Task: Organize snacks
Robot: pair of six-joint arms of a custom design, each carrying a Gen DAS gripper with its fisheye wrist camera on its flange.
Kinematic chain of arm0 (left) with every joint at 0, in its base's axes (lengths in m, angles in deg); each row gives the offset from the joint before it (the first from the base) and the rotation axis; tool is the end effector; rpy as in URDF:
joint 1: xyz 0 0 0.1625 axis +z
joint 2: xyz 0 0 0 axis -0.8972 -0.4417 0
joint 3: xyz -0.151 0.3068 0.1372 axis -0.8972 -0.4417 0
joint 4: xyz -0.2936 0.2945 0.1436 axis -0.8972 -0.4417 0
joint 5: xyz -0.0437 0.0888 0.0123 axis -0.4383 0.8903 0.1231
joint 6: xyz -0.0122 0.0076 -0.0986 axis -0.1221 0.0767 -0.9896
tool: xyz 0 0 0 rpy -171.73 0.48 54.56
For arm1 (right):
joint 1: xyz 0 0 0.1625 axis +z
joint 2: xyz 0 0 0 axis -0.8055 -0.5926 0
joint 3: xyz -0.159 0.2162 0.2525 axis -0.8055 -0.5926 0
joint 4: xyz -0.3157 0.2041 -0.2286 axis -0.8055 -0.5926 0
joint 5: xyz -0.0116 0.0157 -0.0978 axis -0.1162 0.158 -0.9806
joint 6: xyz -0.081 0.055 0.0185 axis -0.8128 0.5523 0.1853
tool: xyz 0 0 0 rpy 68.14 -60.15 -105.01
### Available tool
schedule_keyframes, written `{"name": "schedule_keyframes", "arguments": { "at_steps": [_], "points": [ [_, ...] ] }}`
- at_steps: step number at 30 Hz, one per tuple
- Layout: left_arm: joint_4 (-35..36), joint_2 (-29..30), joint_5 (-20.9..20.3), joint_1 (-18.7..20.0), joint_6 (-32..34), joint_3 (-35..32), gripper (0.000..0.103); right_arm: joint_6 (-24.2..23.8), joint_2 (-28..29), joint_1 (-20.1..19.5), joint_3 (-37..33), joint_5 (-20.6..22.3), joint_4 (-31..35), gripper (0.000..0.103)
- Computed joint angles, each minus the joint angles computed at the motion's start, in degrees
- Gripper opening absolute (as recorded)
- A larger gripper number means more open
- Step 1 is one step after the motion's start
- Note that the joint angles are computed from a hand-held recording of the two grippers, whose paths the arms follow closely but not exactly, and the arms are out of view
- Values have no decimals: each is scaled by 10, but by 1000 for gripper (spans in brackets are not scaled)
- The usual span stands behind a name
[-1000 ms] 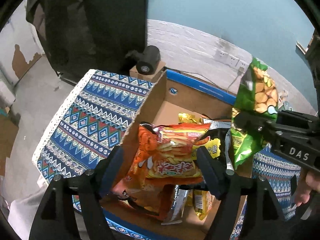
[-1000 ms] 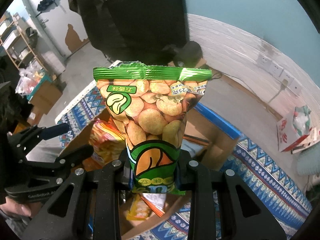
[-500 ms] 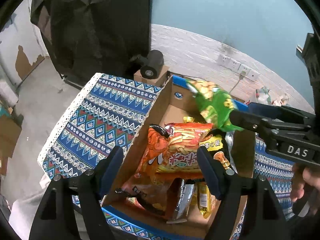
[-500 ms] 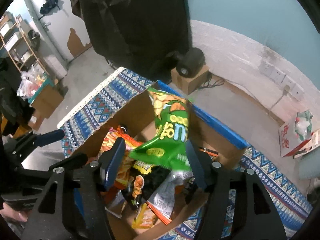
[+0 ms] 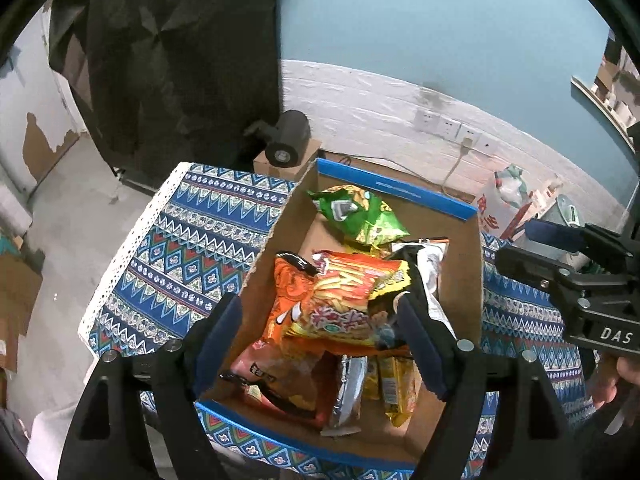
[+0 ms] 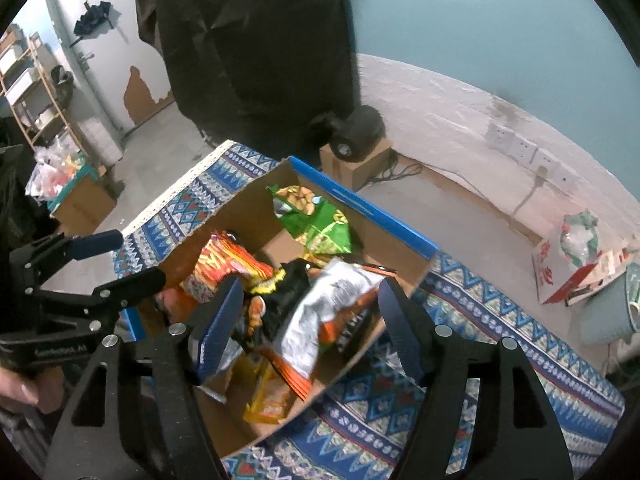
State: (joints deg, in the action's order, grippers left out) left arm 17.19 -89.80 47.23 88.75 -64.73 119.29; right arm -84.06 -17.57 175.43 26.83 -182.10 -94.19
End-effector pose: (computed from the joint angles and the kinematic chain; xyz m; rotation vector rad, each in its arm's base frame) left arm -0.1963 -0.3245 0.3248 -0.1534 2.1925 -0.8763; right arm 0.3981 -0.4580 0.1205 1.1514 -2.5294 0.2113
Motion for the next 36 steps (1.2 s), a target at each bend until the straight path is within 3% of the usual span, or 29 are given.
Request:
{"name": "schedule_keyframes", "arguments": {
  "at_steps": [3,5,19,36],
  "points": [
    [2,12,0,-9,0,-5,82,-3,-21,1,17,-8,-11,74],
    [-2,17,-2,-15,4,-7,88,-4,-34,1,28,-14,-17,78],
    [-28,71,-11,-30,42,-16,92,-23,-111,-13,85,-53,-57,82],
    [-56,104,2,-37,61,-22,94,-22,-133,-23,97,-55,-48,82]
  ]
}}
